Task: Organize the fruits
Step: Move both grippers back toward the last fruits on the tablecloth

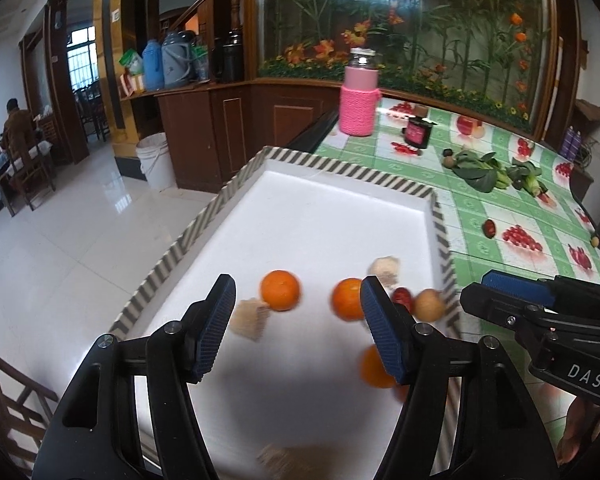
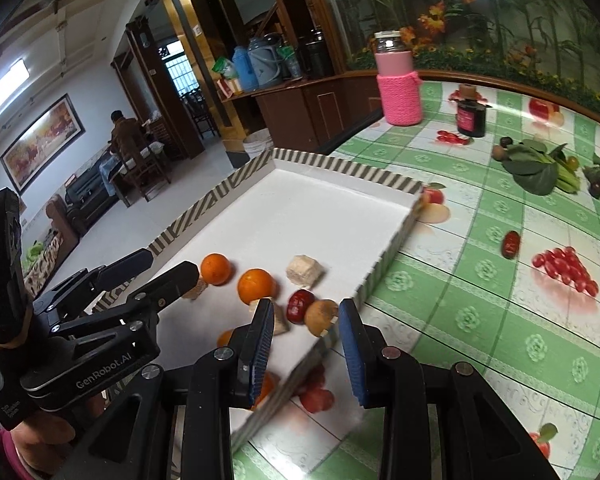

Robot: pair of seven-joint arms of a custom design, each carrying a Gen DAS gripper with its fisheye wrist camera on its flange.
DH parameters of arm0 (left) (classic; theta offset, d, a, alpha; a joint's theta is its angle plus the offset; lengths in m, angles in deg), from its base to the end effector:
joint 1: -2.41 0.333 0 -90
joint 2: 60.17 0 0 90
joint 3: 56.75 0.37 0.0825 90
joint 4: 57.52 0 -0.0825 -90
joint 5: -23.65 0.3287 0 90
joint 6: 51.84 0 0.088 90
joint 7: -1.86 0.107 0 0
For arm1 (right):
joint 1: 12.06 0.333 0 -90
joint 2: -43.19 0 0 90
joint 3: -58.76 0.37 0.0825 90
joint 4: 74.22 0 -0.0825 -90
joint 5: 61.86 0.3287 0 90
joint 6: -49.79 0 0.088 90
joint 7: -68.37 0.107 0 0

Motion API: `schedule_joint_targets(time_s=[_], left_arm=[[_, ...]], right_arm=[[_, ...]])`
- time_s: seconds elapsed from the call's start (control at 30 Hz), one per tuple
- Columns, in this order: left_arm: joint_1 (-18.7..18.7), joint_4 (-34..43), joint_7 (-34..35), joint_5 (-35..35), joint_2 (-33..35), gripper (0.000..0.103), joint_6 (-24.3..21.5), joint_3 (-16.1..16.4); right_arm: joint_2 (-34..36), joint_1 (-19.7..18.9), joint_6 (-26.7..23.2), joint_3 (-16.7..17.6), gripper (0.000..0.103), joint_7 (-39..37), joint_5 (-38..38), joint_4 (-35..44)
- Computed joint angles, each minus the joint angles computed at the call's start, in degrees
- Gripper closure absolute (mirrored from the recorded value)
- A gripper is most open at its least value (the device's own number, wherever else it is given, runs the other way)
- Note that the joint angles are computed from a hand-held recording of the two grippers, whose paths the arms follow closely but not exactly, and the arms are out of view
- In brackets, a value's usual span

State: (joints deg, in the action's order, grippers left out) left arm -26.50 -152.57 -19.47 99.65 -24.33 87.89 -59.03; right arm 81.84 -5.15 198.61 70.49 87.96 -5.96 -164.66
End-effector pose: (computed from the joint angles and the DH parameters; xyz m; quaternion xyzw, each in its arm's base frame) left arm 0.5944 -0.3512 0.3410 -0.7521 0.5004 -0.2454 0.3519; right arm 0.6931 0.1802 0.3545 -0.8367 0.3866 -0.0150 0.3875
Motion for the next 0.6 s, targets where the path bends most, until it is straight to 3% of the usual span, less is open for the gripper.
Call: schedule_joint_targets(time_s=[0.6], left_arm=[[-3.66,14.22,13.15,-7.61,8.22,0.038,1.82,1.06]], right_arm=[[-0.52,-3.33,1.59,-1.69,0.071,1.03,0.95,-1.68]])
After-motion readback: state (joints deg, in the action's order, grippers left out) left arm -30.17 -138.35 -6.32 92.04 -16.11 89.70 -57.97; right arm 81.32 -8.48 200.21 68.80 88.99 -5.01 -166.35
